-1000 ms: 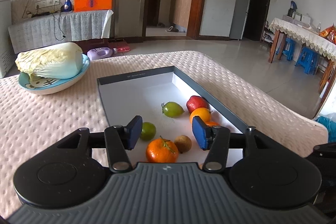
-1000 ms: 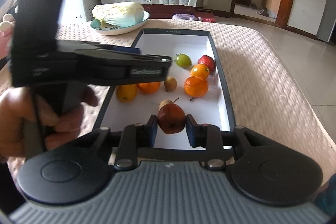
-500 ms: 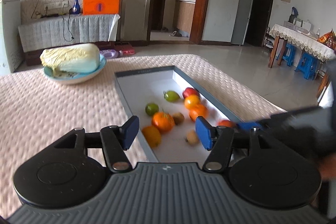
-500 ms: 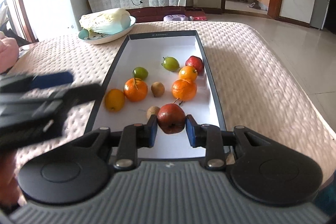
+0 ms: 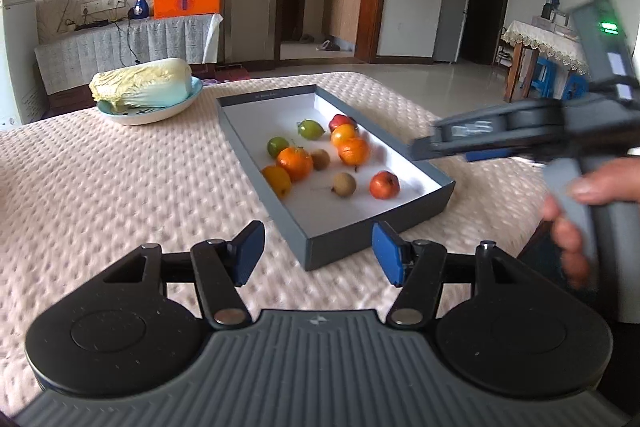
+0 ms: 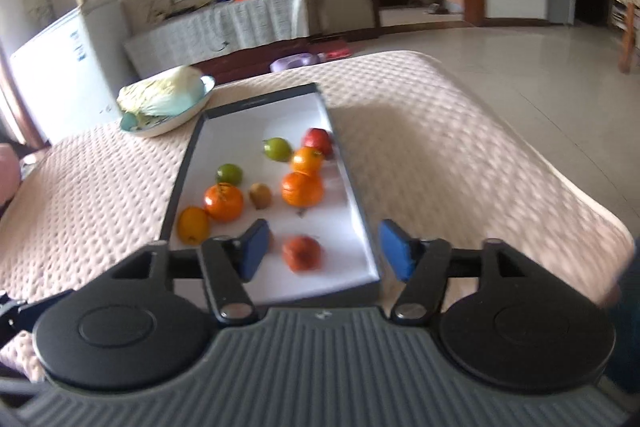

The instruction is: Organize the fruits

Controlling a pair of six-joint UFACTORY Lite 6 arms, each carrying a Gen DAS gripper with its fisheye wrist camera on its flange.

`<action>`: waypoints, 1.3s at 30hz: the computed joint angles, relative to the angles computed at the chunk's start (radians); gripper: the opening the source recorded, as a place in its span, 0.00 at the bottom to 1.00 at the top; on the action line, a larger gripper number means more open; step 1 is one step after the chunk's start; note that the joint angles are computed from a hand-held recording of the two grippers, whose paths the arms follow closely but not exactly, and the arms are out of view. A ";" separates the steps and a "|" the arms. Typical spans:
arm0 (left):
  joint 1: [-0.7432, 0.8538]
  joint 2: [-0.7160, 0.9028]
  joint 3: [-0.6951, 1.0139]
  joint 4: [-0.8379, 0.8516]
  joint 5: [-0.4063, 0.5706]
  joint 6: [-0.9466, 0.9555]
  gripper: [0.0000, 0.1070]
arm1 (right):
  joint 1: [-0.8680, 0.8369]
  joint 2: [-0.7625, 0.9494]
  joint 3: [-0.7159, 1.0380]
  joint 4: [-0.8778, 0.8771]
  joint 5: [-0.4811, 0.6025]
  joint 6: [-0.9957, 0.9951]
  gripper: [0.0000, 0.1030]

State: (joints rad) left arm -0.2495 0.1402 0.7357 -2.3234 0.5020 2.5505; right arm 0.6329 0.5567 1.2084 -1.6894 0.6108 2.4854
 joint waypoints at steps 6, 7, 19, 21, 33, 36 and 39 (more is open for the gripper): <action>0.018 -0.019 -0.017 0.001 -0.010 0.006 0.61 | 0.110 -0.144 -0.208 -0.040 0.007 0.050 0.66; 0.019 -0.022 -0.021 -0.005 -0.009 0.007 0.61 | 0.132 -0.156 -0.228 -0.051 0.012 0.053 0.66; -0.023 -0.022 -0.035 -0.187 -0.016 0.191 0.71 | 0.157 -0.110 -0.178 0.102 -0.069 -0.167 0.66; -0.028 -0.012 -0.031 -0.206 -0.020 0.217 0.71 | 0.154 -0.093 -0.158 0.125 -0.080 -0.200 0.66; -0.037 0.020 -0.014 -0.278 -0.024 0.292 0.71 | 0.141 -0.071 -0.138 0.146 -0.111 -0.240 0.66; -0.032 0.017 -0.014 -0.263 -0.021 0.275 0.71 | 0.141 -0.065 -0.134 0.158 -0.113 -0.257 0.66; -0.027 0.015 -0.016 -0.253 -0.016 0.269 0.71 | 0.144 -0.051 -0.116 0.196 -0.110 -0.300 0.66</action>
